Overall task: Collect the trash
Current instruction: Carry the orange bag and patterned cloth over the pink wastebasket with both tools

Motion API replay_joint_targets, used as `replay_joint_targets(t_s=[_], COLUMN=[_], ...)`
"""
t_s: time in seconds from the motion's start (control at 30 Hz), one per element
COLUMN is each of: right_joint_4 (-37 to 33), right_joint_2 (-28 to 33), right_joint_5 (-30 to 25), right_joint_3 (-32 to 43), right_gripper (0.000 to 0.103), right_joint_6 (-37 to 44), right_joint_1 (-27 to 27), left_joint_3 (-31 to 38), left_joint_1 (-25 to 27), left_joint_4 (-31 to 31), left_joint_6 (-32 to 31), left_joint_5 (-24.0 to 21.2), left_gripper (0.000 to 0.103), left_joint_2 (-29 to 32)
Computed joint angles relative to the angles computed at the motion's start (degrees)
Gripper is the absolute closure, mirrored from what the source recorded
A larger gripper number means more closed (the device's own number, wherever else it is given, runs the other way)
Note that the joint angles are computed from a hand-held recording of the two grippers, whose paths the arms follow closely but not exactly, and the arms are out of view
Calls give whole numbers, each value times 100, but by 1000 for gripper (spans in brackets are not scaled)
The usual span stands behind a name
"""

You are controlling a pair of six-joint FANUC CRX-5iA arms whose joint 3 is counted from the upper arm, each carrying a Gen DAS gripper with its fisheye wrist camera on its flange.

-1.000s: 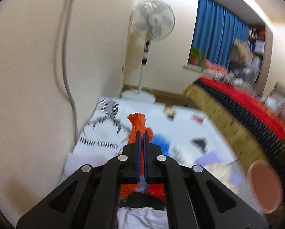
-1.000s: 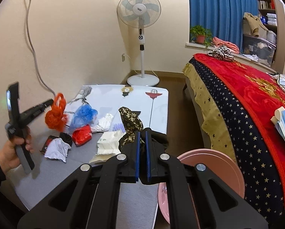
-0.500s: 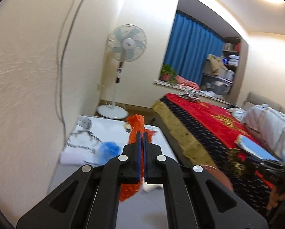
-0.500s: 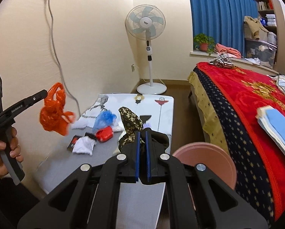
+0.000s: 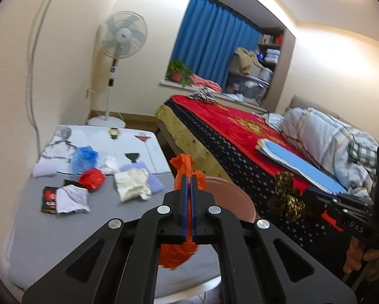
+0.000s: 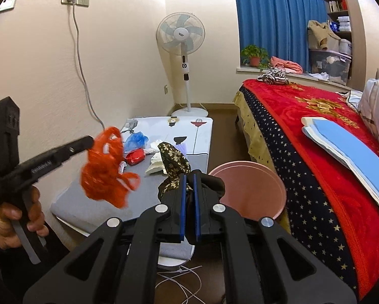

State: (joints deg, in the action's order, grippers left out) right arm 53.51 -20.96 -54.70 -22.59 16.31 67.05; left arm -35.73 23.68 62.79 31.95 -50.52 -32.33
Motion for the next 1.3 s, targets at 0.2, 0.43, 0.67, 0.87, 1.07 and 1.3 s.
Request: replay_joint_targets(t_s=[0.2,0.43,0.67,0.87,1.07,1.3], right_joint_4=[57,59,30,-109,-341,-542], right_joint_2=[-159,-215,-224,-104,168,526], right_joint_5=[48,127,247,377,650,913], right_joint_3=[-143,-195,-163,-12,201,425], right_gripper=[97,97,97,97,97,97], right_joint_6=[-90,-64,56,278,600,951], right_joint_1=[-59,-285,-696,-1130,-1717,-2304], left_joint_3=[112,381,703,1070,1397,1799], left_joint_1=[-516,-1088,-1615,-2102,-2538,-2870], left_joint_4=[-148,-320,-422,-502,-496,-659], left_joint_6=[62,209,362,443,379,430], left_joint_5=[146,456,765,979,1207,1537], left_gripper=[102,102,101,102,102,102], left_joint_2=[79,320,715,1161,1606,2143])
